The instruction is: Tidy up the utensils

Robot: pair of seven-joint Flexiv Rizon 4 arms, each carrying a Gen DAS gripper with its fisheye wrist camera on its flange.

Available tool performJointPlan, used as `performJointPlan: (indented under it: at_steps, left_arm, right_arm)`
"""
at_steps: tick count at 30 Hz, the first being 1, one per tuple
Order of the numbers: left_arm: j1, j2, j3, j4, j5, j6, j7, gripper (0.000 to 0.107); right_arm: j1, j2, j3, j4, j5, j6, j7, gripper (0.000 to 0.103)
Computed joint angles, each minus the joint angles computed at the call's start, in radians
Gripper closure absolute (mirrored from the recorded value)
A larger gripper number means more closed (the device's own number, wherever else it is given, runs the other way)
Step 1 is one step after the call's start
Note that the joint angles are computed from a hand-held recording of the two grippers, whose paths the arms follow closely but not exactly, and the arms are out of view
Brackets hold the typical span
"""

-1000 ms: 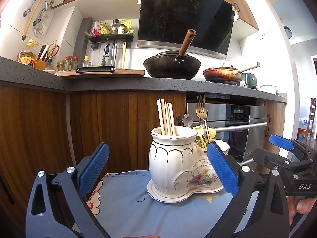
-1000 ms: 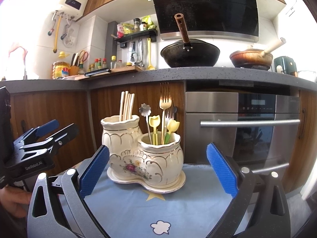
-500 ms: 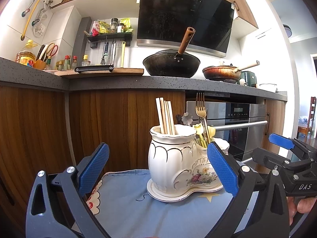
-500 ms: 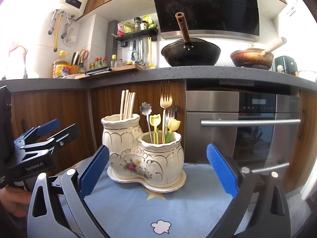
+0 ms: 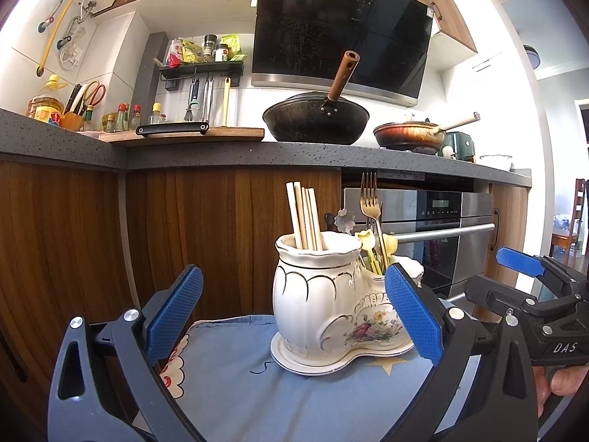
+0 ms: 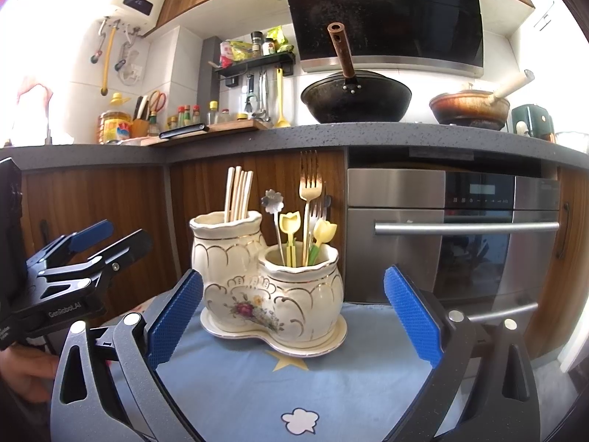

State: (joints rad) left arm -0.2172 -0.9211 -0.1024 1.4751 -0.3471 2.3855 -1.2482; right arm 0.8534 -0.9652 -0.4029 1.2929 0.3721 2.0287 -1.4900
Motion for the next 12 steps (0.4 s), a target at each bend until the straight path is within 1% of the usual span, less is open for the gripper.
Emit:
performJointPlan:
  at_steps: [12]
  left_arm:
    - [-0.005, 0.003, 0.005, 0.002, -0.015, -0.011, 0.011, 0.009]
  right_arm:
    - [0.001, 0.0, 0.0, -0.001, 0.003, -0.001, -0.002, 0.005]
